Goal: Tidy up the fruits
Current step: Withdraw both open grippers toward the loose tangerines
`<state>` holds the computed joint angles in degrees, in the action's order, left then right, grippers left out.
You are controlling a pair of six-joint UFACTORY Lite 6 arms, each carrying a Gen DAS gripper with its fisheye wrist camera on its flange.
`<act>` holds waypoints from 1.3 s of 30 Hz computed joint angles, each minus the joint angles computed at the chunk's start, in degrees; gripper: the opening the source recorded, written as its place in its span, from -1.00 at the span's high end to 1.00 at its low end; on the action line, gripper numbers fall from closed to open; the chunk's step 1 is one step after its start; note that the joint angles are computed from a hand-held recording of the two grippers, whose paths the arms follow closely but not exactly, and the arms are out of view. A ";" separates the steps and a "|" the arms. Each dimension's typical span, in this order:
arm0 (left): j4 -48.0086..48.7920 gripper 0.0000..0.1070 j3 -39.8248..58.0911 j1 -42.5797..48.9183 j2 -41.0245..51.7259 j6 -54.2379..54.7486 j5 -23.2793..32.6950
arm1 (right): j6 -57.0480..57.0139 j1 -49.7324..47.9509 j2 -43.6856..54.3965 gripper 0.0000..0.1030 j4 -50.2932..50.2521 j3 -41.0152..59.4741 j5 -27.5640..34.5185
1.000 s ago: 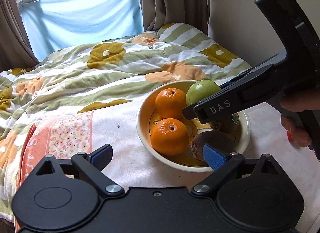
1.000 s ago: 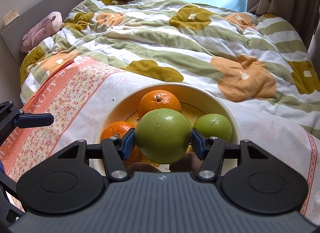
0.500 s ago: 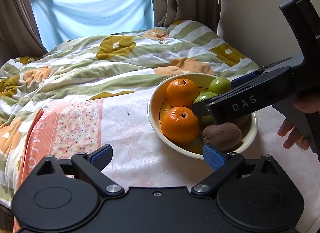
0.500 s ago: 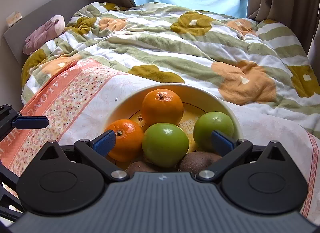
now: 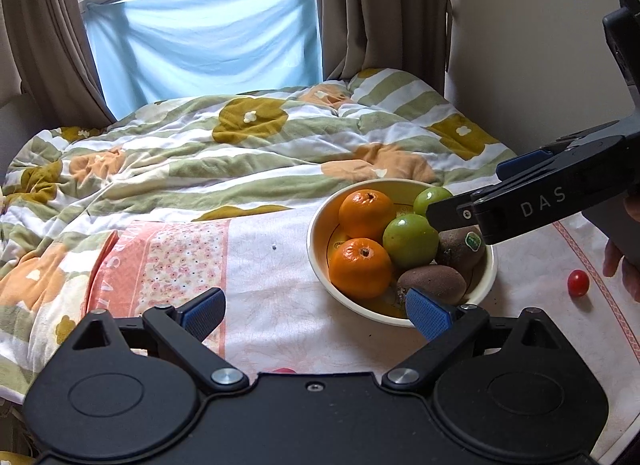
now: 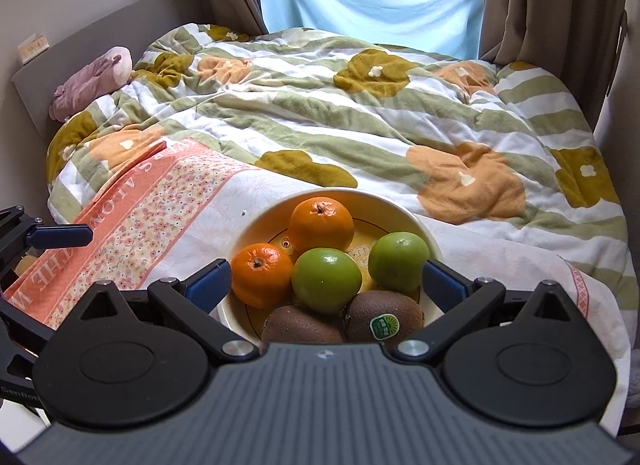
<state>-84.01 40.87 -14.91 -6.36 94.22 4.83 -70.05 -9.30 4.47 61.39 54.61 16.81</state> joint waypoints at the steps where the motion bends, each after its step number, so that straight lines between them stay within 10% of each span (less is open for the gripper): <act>1: 5.94 -0.85 -0.72 0.17 -1.75 -6.00 0.35 | 4.43 0.09 -2.49 -1.00 -4.19 -1.14 -0.28; 12: 60.01 -0.85 -6.86 -0.48 -22.72 -61.06 6.62 | 27.84 -4.12 -26.93 -1.00 -26.86 -12.58 6.59; 24: 35.14 -0.84 -6.16 10.24 -24.31 -29.89 22.03 | 52.11 -7.37 -51.16 -1.00 -46.49 -24.97 15.82; 39: 23.17 -0.76 -2.44 10.19 -4.25 -1.91 27.08 | 129.56 27.31 -65.36 -1.00 -89.46 -42.89 27.89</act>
